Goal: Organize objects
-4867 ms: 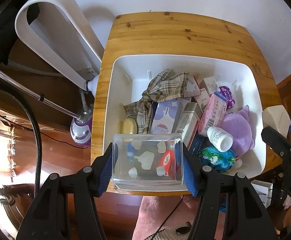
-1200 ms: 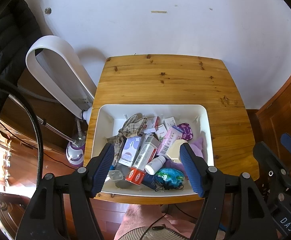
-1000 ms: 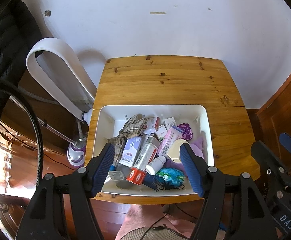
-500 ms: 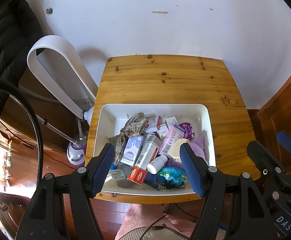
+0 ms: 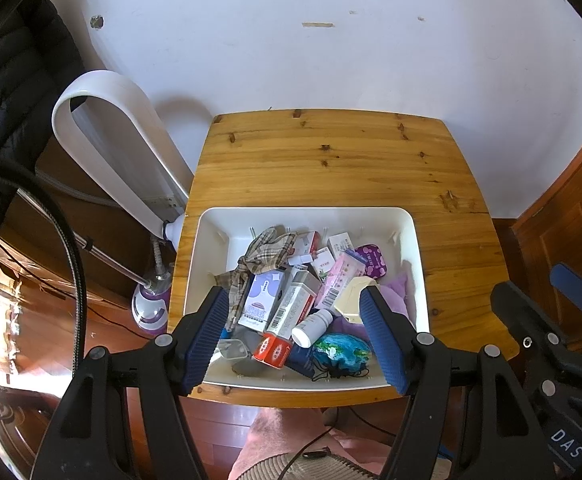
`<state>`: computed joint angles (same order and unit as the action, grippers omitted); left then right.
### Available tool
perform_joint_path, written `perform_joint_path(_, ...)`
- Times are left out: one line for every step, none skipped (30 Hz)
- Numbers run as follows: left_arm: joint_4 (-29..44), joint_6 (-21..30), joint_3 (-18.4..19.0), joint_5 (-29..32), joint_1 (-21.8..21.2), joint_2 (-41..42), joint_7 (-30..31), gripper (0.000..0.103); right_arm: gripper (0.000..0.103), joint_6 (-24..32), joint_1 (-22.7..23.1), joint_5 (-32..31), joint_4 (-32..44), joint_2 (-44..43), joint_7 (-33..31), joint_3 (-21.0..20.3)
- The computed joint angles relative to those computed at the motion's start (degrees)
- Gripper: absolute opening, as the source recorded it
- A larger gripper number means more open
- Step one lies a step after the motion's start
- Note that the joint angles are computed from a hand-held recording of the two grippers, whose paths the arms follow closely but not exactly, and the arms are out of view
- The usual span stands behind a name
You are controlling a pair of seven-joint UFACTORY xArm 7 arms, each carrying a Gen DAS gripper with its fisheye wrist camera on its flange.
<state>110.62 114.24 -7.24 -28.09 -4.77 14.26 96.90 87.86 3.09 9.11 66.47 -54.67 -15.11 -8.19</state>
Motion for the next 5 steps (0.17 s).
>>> perform_joint_path(-0.6, -0.1, 0.0, 0.1, 0.1, -0.4, 0.2, 0.072, 0.081, 0.0, 0.0, 0.0, 0.0, 0.0, 0.0, 0.0)
perform_joint_path(-0.7, -0.1, 0.1, 0.1, 0.1, -0.5, 0.2, 0.072, 0.081, 0.0, 0.0, 0.0, 0.0, -0.1, 0.0, 0.0)
perform_joint_path(-0.9, -0.1, 0.1, 0.2, 0.1, -0.7, 0.4, 0.072, 0.081, 0.0, -0.1, 0.0, 0.0, -0.2, 0.0, 0.0)
perform_joint_path(-1.0, -0.1, 0.2, 0.3, 0.0, -0.8, 0.4, 0.072, 0.081, 0.0, 0.0, 0.0, 0.0, 0.0, -0.2, -0.2)
perform_joint_path(-1.1, -0.1, 0.2, 0.3, 0.1, -0.8, 0.5, 0.072, 0.081, 0.0, -0.1, 0.0, 0.0, -0.1, -0.2, -0.1)
